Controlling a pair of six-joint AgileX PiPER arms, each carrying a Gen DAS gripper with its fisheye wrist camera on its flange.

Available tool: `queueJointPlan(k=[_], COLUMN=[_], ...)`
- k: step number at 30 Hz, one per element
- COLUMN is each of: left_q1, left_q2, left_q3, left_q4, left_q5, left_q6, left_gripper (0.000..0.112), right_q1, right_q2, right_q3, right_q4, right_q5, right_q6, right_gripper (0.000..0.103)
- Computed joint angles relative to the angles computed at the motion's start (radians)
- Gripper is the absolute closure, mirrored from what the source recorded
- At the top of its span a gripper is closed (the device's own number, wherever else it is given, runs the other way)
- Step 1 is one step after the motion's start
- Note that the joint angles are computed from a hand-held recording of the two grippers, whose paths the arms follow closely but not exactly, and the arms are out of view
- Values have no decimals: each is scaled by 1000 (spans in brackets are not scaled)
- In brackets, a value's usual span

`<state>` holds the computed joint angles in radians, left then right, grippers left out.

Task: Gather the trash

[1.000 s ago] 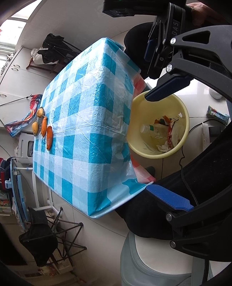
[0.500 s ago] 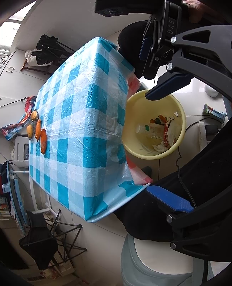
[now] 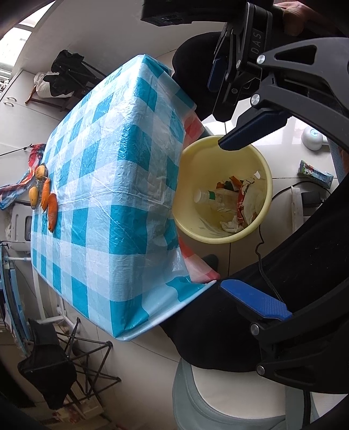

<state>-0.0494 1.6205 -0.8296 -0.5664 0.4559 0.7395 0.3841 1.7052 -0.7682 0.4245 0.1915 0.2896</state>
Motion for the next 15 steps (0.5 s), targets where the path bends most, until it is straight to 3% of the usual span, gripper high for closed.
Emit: queueJointPlan(k=[3,15], left_q1=[-3,-12], left_q2=[1,-5], left_q3=[0,4], left_q4=[4,11], left_q5=[-3,-10], left_q6=[-6,-4], left_gripper=[19,19], right_q1=[5,4], right_q2=[-11,5], right_q3=[10,-13], right_q4=[98,32], right_q5=[-14,21], right_q6=[-112,-54], right_gripper=[11,10])
